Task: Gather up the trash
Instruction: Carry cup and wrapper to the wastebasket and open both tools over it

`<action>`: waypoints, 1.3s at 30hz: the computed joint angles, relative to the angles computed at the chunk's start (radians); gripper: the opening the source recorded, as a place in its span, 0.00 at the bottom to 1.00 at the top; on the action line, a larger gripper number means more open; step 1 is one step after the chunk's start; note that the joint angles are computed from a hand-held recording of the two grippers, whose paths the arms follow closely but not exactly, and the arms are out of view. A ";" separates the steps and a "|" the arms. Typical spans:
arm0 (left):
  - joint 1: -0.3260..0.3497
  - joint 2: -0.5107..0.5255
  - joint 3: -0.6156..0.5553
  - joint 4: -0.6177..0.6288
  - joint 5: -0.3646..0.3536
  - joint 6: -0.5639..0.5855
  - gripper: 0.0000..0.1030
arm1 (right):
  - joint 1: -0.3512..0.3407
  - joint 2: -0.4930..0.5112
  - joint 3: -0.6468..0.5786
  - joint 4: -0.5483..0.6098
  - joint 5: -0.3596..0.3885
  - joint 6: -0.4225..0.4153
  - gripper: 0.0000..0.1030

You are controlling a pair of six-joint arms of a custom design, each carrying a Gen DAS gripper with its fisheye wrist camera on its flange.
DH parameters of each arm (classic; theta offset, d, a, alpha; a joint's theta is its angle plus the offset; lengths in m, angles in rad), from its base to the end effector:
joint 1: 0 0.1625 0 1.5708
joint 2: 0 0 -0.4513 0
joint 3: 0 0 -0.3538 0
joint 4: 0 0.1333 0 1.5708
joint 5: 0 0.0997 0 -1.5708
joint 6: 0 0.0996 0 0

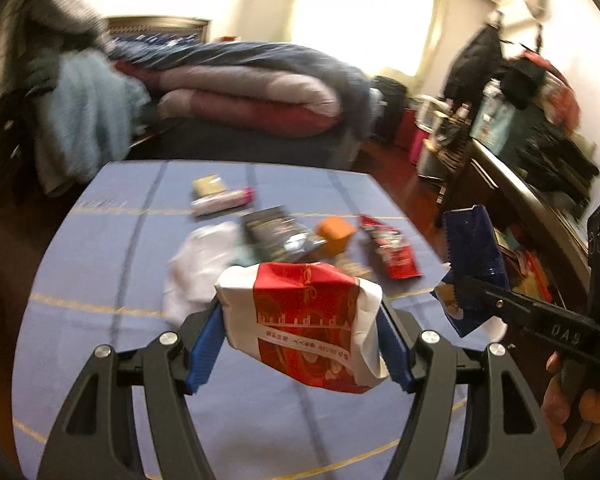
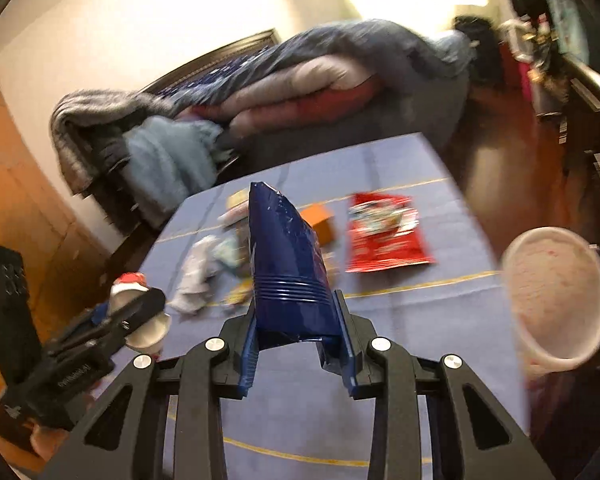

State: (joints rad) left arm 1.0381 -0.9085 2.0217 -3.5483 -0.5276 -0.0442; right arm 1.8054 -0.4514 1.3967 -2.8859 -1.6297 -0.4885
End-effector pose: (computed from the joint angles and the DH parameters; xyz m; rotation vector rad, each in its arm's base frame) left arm -0.0836 -0.5737 0.2443 -0.0316 2.1296 -1.2469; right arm 0.2965 -0.6922 0.0159 1.0417 -2.8012 0.5433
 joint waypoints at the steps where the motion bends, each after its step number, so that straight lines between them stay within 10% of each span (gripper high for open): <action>1: -0.003 0.015 -0.019 0.004 -0.006 0.015 0.66 | -0.008 -0.010 0.009 -0.028 -0.012 -0.002 0.32; 17: 0.022 0.324 -0.538 0.269 -0.292 0.254 0.66 | -0.141 -0.032 -0.062 -0.213 -0.180 0.029 0.32; 34: 0.145 0.736 -1.384 1.054 -0.533 0.103 0.68 | -0.239 0.133 -0.381 -0.062 -0.243 0.013 0.34; 39: 0.163 0.810 -1.539 1.163 -0.558 0.060 0.86 | -0.250 0.174 -0.453 -0.029 -0.262 0.012 0.49</action>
State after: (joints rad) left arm 1.2014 -0.0988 0.4827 -2.3856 -1.0858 0.0159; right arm 1.5559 -0.2775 0.9441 -2.9145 -1.8915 -0.4765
